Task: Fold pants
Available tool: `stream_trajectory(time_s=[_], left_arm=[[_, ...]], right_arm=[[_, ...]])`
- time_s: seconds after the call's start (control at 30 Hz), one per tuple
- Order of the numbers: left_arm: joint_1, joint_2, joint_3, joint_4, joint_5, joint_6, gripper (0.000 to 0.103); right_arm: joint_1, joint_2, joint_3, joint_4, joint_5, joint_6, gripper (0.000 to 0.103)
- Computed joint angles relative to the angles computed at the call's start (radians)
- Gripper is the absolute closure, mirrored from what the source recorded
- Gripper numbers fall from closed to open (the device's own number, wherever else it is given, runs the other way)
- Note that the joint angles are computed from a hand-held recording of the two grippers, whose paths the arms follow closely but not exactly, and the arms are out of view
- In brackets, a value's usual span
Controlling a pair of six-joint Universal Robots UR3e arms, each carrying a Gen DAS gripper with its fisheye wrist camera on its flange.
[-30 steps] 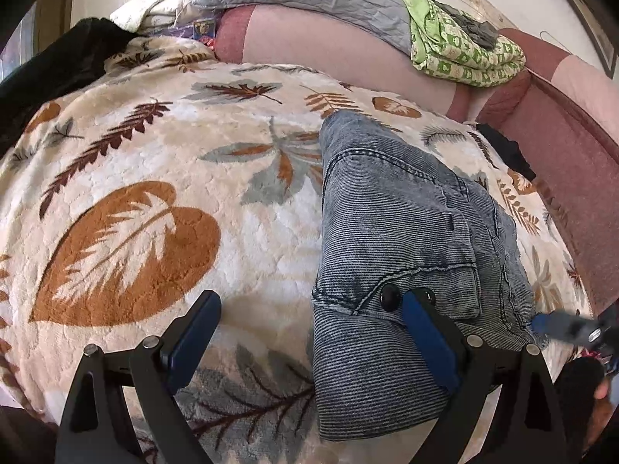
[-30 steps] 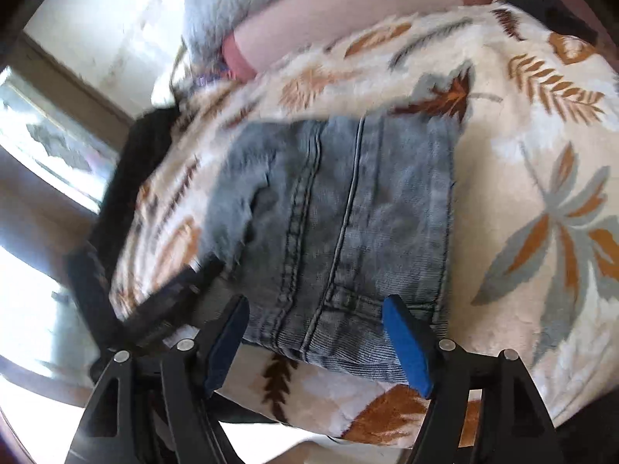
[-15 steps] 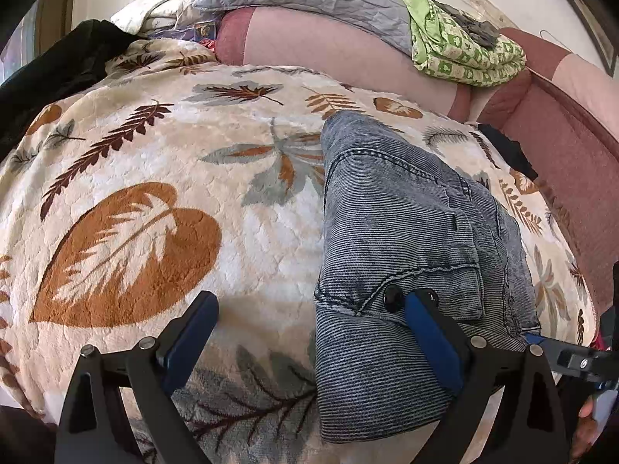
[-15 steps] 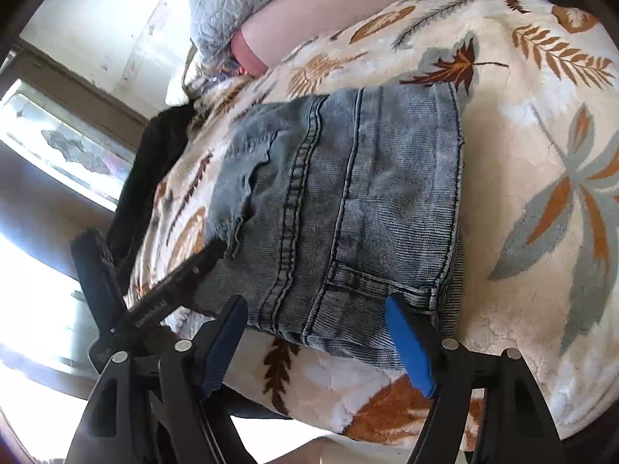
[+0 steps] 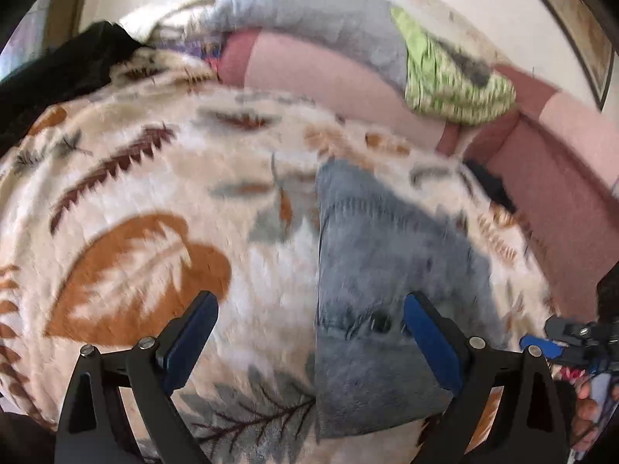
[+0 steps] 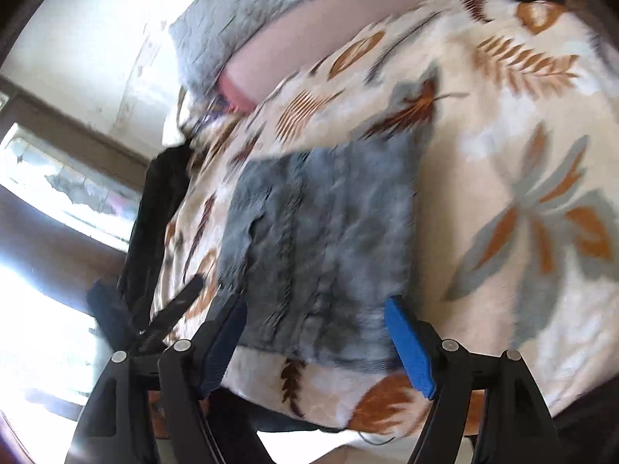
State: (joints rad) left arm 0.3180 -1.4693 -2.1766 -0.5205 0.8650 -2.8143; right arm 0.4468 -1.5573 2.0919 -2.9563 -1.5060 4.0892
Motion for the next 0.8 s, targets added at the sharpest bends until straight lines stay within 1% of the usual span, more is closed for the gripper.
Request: stream_trajectory(time_s=[0.07,0.13,0.23,0.3,0.33,0.37,0.43,0.47,0.5,0.53,0.57,0.6,0.63,0.67,0.7,0.77,0.8], left_arm=[[0.006,-0.001,0.022,-0.017,-0.016,-0.013,0.005],[-0.01,-0.016,0.052,-0.046,0.004,-0.014,0.005],[-0.037,-0.013,0.079,-0.109,0.025,0.012,0.005],[-0.054,0.014,0.062,-0.114,0.03,0.049,0.005],[-0.076,0.02,0.053,-0.105,0.052,0.067,0.005],[-0.101,0.02,0.047,-0.095,0.086,0.081,0.005],[-0.183,-0.025,0.06,-0.08,0.195,0.108,0.005],[-0.177,-0.021,0.034,-0.052,0.188,0.108,0.005],[-0.16,-0.018,0.014,-0.032,0.162,0.096,0.005],[-0.157,-0.028,0.033,-0.066,0.158,0.094,0.005],[-0.153,-0.037,0.045,-0.087,0.151,0.093,0.005],[-0.151,-0.043,0.051,-0.098,0.146,0.095,0.005],[-0.152,-0.046,0.051,-0.103,0.141,0.103,0.005],[-0.162,-0.048,0.044,-0.078,0.156,0.098,0.005],[-0.162,-0.044,0.033,-0.059,0.157,0.099,0.004],[-0.157,-0.044,0.024,-0.046,0.146,0.103,0.004],[-0.145,-0.045,0.029,-0.067,0.128,0.106,0.004]], right_arm=[[-0.047,-0.05,0.064,-0.006,0.018,0.026,0.026],[-0.09,-0.076,0.125,-0.061,0.063,0.044,0.026],[-0.126,-0.044,0.118,-0.127,0.154,0.024,0.026],[-0.137,0.013,0.053,-0.16,0.198,-0.002,0.026],[-0.142,0.042,0.004,-0.157,0.208,-0.011,0.026],[-0.156,0.068,-0.028,-0.173,0.225,-0.026,0.026],[-0.196,0.141,-0.109,-0.21,0.28,-0.031,0.025],[-0.235,0.19,-0.151,-0.225,0.338,-0.029,0.024],[-0.267,0.247,-0.198,-0.224,0.367,-0.039,0.024],[-0.275,0.28,-0.224,-0.203,0.353,-0.039,0.023],[-0.286,0.324,-0.28,-0.1,0.332,-0.066,0.02],[-0.307,0.401,-0.312,-0.032,0.343,-0.084,0.023],[-0.33,0.437,-0.308,-0.047,0.383,-0.059,0.024],[-0.337,0.431,-0.269,-0.129,0.385,-0.031,0.024],[-0.34,0.397,-0.254,-0.126,0.394,-0.025,0.024],[-0.315,0.303,-0.237,-0.051,0.338,-0.043,0.024],[-0.295,0.244,-0.208,-0.044,0.311,-0.054,0.024]])
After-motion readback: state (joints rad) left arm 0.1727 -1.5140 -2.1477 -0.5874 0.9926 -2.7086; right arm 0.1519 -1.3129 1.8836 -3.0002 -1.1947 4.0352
